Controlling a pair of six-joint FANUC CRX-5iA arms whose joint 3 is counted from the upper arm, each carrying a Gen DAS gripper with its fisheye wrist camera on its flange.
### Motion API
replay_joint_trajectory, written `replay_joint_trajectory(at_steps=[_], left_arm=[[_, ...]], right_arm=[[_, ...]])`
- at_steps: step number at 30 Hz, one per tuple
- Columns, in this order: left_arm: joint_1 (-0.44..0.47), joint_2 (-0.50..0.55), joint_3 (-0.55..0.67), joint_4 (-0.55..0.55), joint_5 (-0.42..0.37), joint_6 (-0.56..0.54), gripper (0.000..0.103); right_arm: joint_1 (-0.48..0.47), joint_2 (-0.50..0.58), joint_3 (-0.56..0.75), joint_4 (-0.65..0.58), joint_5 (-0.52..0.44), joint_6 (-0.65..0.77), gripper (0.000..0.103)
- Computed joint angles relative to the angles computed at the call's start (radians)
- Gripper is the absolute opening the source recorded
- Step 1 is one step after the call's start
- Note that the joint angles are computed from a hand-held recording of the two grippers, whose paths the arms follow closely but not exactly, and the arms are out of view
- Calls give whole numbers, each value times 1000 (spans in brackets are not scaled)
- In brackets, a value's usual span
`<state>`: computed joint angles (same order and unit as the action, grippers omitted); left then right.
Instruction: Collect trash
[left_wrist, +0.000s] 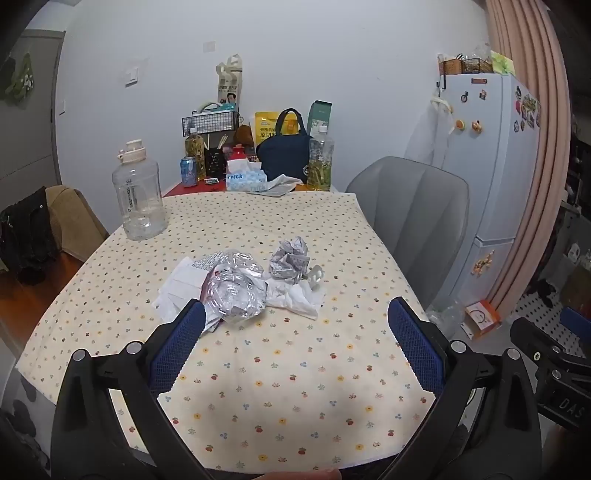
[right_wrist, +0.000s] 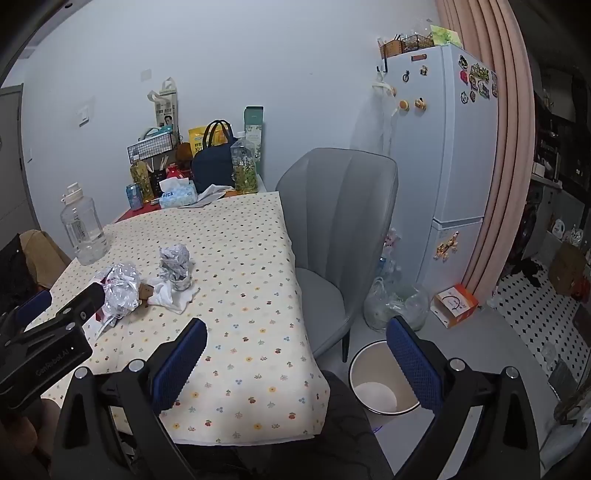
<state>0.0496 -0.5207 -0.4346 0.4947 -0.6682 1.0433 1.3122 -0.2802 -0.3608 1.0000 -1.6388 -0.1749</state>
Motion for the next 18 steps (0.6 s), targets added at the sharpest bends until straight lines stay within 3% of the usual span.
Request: replay_joint_trajectory(at_steps=[18], left_arm=[[7, -7, -3, 5, -3, 0, 98]], right_arm=[[-2, 3, -3, 8, -3, -8, 95]])
